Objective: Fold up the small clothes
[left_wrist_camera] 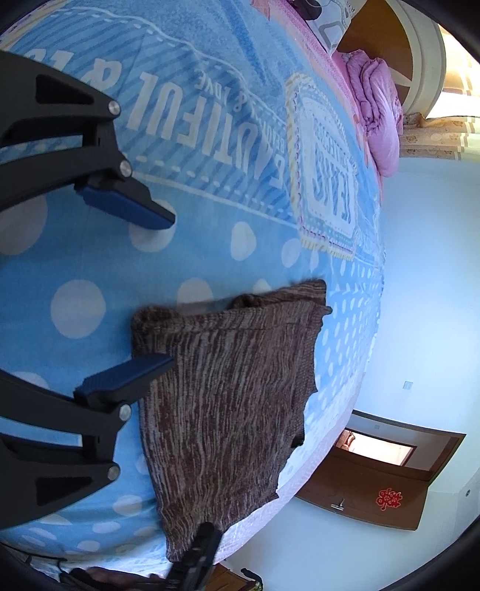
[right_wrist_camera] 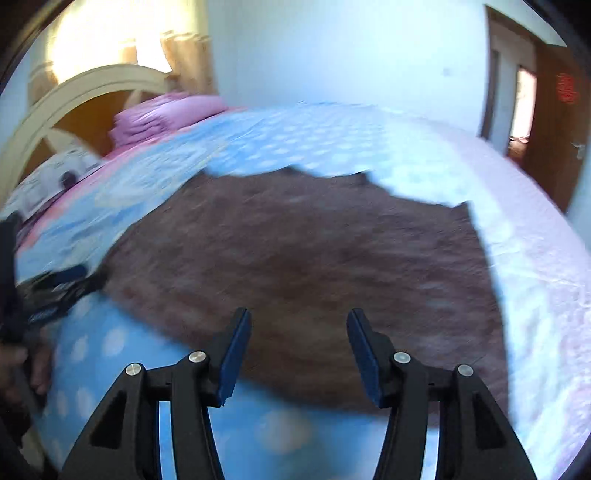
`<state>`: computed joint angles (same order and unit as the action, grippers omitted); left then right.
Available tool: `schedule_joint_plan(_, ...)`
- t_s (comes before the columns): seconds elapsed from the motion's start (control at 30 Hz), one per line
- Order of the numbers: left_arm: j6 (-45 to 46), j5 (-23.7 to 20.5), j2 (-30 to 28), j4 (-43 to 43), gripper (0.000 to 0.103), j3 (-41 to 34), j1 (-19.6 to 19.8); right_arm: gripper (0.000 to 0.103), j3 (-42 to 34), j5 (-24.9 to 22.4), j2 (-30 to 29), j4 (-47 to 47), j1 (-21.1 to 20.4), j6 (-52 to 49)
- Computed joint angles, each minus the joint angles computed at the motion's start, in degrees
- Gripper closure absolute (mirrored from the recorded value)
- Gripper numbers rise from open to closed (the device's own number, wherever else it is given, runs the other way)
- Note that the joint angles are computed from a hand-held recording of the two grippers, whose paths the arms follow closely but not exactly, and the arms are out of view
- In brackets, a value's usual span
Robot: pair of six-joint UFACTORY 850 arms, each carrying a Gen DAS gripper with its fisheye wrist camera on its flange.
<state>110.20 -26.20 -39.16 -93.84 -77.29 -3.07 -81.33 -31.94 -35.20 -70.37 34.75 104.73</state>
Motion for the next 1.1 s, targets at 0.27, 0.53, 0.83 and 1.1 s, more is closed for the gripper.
schedule_joint_plan(0.27,3.0,2.32,0.45,-1.24,0.024,0.66,-0.83,0.046,3.8,1.57,0.56,3.7,-2.04,2.06)
schedule_joint_plan(0.53,2.31,3.34,0.38,0.05,0.019,0.42,-1.08,0.042,6.35,-1.61,1.8,1.2,1.05,5.5)
schedule_joint_plan(0.83,-2.83,2.04,0.64,3.79,0.018,-0.33,0.01,0.041,7.61,-3.97,2.65,-0.29,3.54,6.5)
schedule_joint_plan(1.1,-15.73,2.04,-2.34,14.52,0.016,-7.78,1.52,0.041,3.29,-2.78,1.14,-3.16,6.55,1.1)
